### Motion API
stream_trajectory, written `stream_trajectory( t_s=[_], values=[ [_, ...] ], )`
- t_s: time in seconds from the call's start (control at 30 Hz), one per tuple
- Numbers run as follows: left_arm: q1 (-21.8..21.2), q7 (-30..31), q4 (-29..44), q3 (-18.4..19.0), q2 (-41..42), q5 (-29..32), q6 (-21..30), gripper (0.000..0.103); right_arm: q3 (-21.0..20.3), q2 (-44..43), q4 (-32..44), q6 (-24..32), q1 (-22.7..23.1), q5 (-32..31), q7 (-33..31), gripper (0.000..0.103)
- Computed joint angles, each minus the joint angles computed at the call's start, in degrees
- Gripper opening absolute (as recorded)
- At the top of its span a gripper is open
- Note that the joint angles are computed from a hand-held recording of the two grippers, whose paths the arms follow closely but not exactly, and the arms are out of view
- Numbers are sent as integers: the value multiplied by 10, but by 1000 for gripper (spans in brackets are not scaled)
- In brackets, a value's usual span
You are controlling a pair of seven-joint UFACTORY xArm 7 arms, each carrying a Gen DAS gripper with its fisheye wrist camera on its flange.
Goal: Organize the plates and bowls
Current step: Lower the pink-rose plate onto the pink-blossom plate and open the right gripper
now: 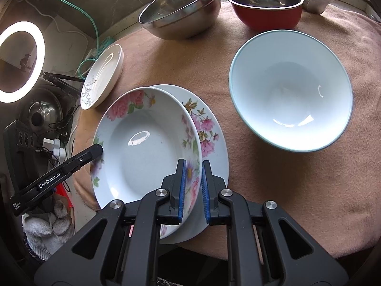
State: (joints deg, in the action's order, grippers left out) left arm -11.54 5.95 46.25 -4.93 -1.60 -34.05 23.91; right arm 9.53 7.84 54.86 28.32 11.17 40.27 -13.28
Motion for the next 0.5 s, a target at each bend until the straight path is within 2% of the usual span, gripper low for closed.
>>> stream_trajectory(
  t_s=[0.5],
  values=[
    [2,-19,5,-5,10,19,-2,11,2,6,3,0,0,-10,7,13]
  ],
)
